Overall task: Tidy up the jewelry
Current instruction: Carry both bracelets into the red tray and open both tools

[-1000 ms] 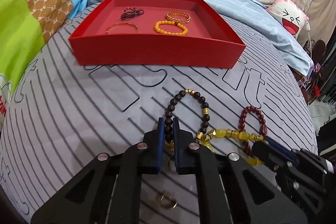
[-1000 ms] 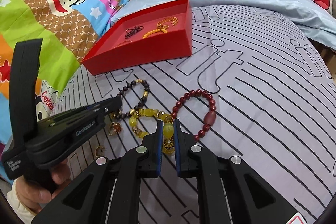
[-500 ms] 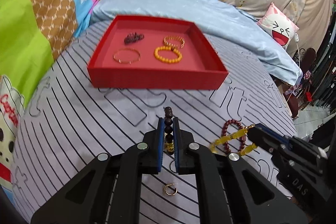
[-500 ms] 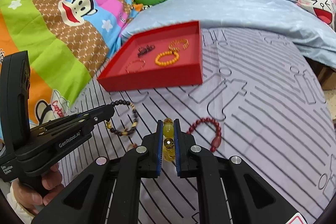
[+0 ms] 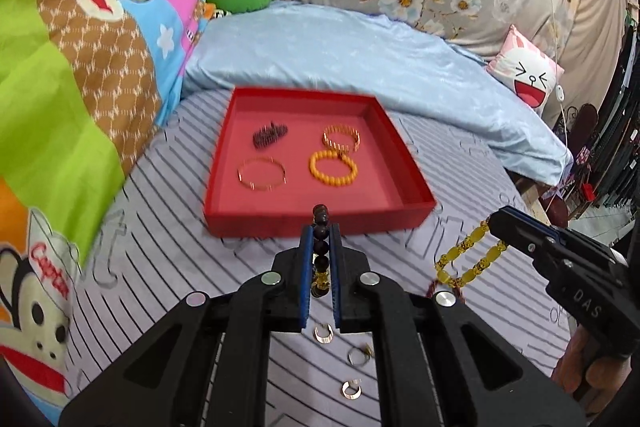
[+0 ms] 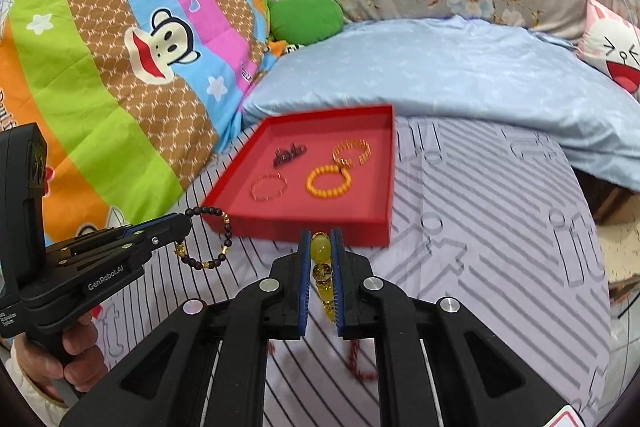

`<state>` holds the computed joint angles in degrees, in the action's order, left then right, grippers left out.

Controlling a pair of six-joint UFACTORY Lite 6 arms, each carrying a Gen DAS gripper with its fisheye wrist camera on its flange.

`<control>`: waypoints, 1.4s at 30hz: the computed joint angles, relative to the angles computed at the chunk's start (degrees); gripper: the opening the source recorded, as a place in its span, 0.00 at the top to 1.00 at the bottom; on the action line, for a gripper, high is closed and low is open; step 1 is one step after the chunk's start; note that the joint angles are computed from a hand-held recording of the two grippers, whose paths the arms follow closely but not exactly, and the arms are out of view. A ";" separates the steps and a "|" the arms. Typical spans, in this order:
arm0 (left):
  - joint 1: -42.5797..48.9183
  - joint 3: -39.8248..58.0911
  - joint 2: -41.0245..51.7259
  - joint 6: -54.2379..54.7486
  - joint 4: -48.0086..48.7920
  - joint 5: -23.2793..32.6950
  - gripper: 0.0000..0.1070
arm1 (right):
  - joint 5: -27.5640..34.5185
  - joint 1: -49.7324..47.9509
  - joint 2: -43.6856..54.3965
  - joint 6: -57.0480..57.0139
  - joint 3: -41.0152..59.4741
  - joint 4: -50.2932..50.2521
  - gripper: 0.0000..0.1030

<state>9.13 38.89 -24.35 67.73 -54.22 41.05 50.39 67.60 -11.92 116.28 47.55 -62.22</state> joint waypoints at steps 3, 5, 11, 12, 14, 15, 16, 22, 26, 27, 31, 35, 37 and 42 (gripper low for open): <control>-1.22 4.89 4.08 -0.98 -0.50 -0.22 0.93 | -2.16 -4.83 2.60 -5.41 4.39 -0.31 0.91; -2.09 7.88 7.00 -1.33 -1.25 -0.10 0.93 | -4.48 -7.95 4.40 -7.77 6.94 -0.64 0.91; -4.37 17.51 17.93 -2.90 -3.38 1.38 0.93 | -12.00 -15.69 11.41 -13.51 14.70 -0.23 0.91; -4.51 18.95 19.95 -2.86 -3.94 2.19 0.93 | -13.03 -16.47 12.30 -14.03 15.50 -0.01 0.91; -4.52 21.88 24.39 -3.22 -5.09 3.92 0.93 | -16.59 -18.79 14.66 -14.77 17.14 0.45 0.91; -4.57 22.79 25.74 -3.41 -5.32 4.45 0.93 | -18.19 -19.81 15.96 -15.14 18.03 0.82 0.91; -4.42 24.35 28.20 -3.50 -5.95 5.42 0.93 | -19.49 -20.65 16.88 -15.43 18.51 1.12 0.91; -3.84 28.15 35.69 -4.37 -6.57 5.62 0.93 | -24.19 -23.77 21.24 -14.81 19.49 1.47 0.91; -4.05 29.03 38.89 -4.50 -6.16 3.86 0.93 | -27.73 -25.88 23.54 -13.81 18.82 1.57 0.91; -4.08 29.45 39.68 -4.51 -6.01 3.63 0.93 | -28.12 -26.10 23.97 -13.58 18.68 1.48 0.91; -4.82 29.79 41.93 -4.92 -4.74 -0.51 0.93 | -28.94 -26.82 26.56 -14.02 18.67 1.74 0.91; -5.90 28.72 42.86 -5.27 -2.80 -6.78 0.93 | -29.83 -28.25 26.89 -11.79 16.34 0.60 0.90; -6.30 27.07 42.09 -3.91 -3.27 -10.81 0.91 | -29.08 -28.55 26.07 -9.17 14.58 -1.19 0.81; -8.70 19.82 35.68 3.86 -8.68 -22.50 0.60 | -25.00 -27.18 22.44 -3.94 11.34 -5.82 0.58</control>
<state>0.43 58.71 11.34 71.59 -62.90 18.54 25.39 40.42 10.52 112.34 58.90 -68.04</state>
